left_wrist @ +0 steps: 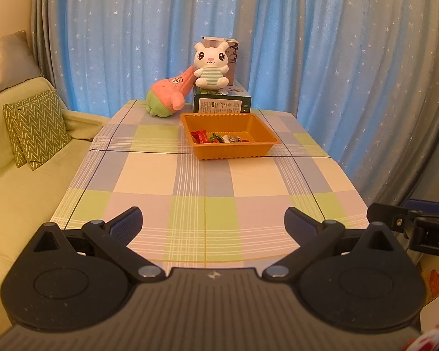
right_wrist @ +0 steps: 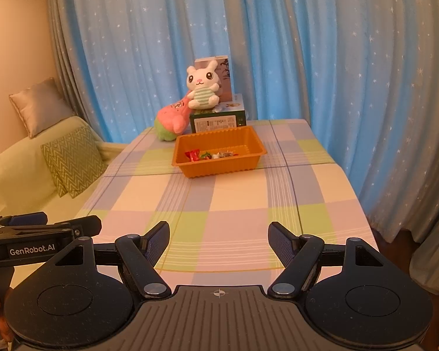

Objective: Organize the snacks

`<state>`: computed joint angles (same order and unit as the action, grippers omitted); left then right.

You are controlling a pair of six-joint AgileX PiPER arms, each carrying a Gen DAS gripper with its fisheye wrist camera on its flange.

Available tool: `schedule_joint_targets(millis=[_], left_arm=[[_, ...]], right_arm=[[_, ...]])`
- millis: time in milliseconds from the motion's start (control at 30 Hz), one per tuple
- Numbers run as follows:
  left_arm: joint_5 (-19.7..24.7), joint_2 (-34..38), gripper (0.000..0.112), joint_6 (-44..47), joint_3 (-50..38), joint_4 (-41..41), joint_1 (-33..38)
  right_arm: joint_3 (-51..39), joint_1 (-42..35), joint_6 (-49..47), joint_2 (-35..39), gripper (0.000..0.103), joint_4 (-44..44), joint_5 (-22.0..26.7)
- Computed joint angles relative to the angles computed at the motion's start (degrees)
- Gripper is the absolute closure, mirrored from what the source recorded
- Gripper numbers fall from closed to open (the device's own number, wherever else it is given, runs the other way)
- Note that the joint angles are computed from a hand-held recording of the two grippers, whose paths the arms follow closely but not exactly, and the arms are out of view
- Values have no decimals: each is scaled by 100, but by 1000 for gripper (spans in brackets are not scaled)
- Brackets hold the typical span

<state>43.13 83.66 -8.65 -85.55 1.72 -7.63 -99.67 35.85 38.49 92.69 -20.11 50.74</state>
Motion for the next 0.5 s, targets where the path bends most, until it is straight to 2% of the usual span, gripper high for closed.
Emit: schedule_joint_targets(millis=[500], left_arm=[[-55,12,10,-34,74,6,-36]], right_arm=[[-15,-41,-51,25,29,82,-3]])
